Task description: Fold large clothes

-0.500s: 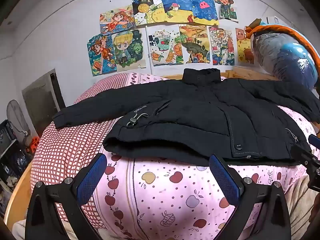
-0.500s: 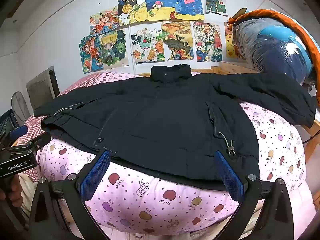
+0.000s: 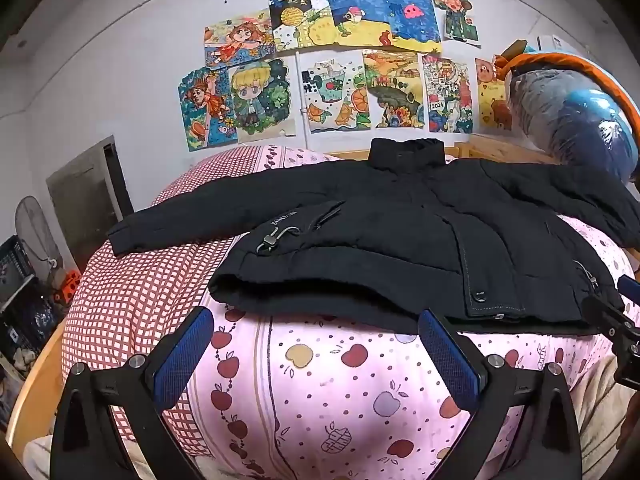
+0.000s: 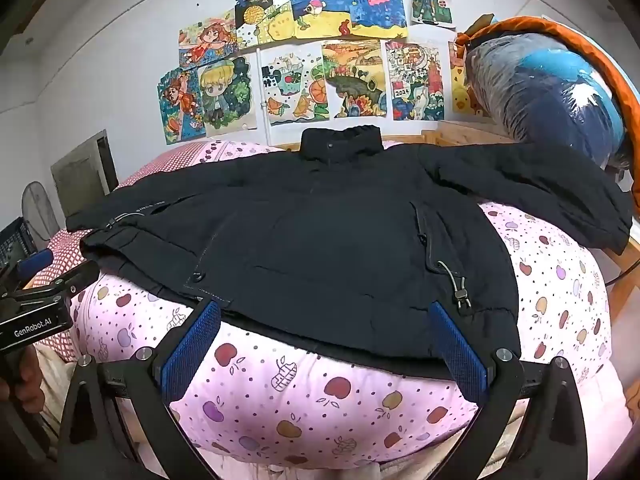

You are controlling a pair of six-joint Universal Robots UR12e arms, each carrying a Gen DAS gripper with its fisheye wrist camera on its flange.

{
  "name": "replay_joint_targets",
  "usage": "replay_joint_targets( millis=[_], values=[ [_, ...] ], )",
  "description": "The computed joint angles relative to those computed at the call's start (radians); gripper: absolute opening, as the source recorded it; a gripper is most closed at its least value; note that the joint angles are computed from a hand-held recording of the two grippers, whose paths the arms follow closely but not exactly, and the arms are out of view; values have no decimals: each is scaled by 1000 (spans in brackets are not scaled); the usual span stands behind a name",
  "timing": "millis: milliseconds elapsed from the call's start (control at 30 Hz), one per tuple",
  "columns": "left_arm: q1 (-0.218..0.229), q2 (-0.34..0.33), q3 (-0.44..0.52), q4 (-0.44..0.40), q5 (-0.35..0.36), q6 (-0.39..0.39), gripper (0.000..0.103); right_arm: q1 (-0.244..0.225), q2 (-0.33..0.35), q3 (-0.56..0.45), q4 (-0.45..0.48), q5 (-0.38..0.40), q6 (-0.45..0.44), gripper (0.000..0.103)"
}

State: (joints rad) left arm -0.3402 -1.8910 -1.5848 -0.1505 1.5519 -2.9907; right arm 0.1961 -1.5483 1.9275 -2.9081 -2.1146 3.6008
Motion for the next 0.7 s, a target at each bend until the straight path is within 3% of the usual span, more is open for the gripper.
replay_joint_targets(
  millis=[700],
  values=[
    [-1,-5,5,-5,3,-11,103,-6,-1,6,-1,6,-2,102]
  ],
)
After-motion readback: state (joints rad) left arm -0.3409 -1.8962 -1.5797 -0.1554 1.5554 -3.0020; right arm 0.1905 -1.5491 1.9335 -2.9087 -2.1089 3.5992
